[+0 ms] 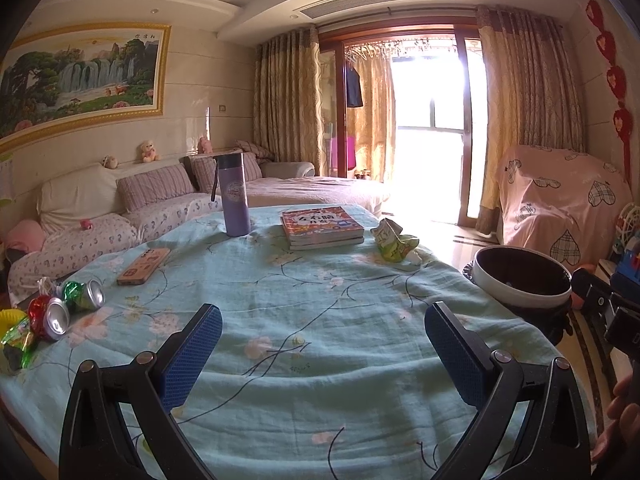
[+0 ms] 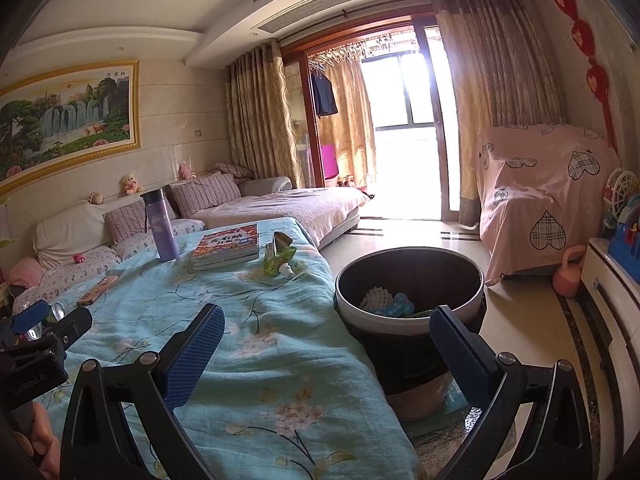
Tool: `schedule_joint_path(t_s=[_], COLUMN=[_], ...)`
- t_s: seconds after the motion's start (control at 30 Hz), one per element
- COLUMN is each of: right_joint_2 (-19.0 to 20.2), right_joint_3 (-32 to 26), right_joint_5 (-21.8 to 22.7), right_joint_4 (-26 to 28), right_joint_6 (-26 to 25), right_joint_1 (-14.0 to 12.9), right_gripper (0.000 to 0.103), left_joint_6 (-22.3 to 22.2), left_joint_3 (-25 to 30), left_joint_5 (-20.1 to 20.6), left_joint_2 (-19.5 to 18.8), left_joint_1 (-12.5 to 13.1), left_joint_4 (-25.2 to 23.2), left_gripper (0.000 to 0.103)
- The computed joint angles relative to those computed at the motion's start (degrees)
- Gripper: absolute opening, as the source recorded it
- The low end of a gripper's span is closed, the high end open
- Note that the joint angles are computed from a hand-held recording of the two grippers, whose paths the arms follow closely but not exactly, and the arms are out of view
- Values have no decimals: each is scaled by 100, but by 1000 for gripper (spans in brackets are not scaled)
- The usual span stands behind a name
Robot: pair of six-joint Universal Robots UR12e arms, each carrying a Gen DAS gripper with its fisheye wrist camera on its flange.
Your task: Collect trash
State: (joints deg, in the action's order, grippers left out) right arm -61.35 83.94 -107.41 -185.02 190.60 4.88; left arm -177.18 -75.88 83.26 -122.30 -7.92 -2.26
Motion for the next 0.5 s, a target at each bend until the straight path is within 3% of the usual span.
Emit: schedule_joint_path(t_s=[0.5], right_joint_2=[-12], right_joint_3=[-18], right_joint_5=[46], right_joint_4=[-8], right_joint_6=[-75], right_joint_1=[28], right_gripper=[103], left_joint_6=[61], left_joint_3=[5], left_joint_5=[-27], left_joint_2=[-21], left_joint_1=[10], left_joint_4=[21], left_gripper=[102])
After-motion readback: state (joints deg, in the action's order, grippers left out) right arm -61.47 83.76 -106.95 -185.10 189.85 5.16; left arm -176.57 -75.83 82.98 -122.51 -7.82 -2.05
